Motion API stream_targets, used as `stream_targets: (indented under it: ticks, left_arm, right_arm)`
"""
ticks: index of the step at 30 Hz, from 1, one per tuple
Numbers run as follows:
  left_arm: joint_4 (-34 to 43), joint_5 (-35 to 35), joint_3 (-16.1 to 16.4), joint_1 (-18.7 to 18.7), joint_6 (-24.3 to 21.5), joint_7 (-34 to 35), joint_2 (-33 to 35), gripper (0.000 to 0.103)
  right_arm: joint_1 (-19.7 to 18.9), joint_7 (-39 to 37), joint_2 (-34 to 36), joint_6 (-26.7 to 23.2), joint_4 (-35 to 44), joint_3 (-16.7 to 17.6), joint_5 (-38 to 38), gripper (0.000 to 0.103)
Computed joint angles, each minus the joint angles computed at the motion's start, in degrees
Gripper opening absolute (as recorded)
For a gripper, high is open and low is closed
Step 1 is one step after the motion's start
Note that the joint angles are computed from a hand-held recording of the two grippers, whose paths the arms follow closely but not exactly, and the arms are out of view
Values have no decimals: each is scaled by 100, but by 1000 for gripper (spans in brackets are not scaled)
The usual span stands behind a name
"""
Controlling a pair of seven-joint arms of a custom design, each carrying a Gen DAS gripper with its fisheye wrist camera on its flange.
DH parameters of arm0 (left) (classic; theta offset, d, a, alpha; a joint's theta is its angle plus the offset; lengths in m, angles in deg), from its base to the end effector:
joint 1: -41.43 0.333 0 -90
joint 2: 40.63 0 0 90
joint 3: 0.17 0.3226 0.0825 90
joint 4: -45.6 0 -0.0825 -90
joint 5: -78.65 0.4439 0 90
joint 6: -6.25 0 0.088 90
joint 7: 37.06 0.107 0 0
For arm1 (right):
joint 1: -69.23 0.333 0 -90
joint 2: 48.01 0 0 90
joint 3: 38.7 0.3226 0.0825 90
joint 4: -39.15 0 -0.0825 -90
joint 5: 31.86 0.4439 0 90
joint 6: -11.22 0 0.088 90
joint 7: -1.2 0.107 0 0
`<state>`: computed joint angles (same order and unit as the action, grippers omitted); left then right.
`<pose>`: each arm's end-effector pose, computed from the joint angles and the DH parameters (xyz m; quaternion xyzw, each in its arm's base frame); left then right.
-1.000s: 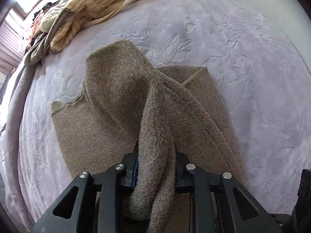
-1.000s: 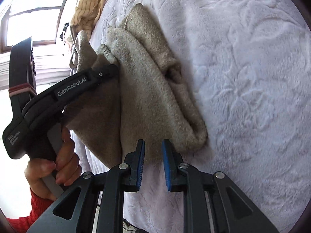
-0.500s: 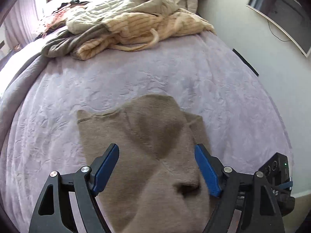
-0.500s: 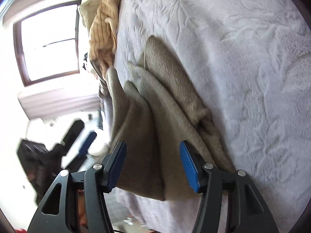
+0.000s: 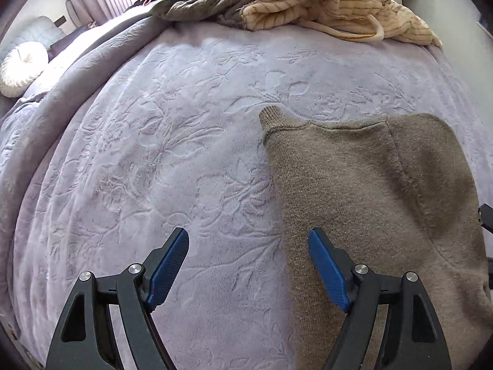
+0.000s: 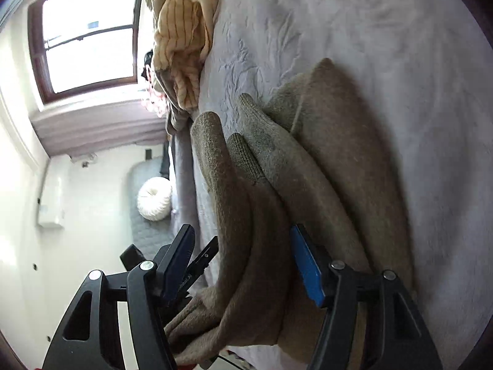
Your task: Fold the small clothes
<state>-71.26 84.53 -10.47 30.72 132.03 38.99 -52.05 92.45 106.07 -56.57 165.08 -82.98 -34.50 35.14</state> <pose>0.5475 -0.2126 0.5555 -0.6328 0.7517 -0.1250 0.1372 0.5472 0.2526 0.5200 -0.3745 0.7877 0.2438 0.4241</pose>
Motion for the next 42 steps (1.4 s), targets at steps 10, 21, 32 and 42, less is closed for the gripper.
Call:
stream_targets:
  ticks: [10,21,32,42]
  left_arm:
    - [164,-285,-2,-100,18,377,-17,81]
    - [36,-301,-33,-185,-8,271,57,81]
    - [-132,-51,-35,-48,63,128,-31,86]
    - [28,-113,-52,-190,125,375,-185,90]
  right_arm:
    - [-206,800,-28,-224,426,164,-2627,14]
    - [317,-394,-902,9,-869,-532,-22,17]
    - [175,-913,-340,-628,-380,-311,479,63]
    - [113,-1752,-272,99,85,-34,1169,16]
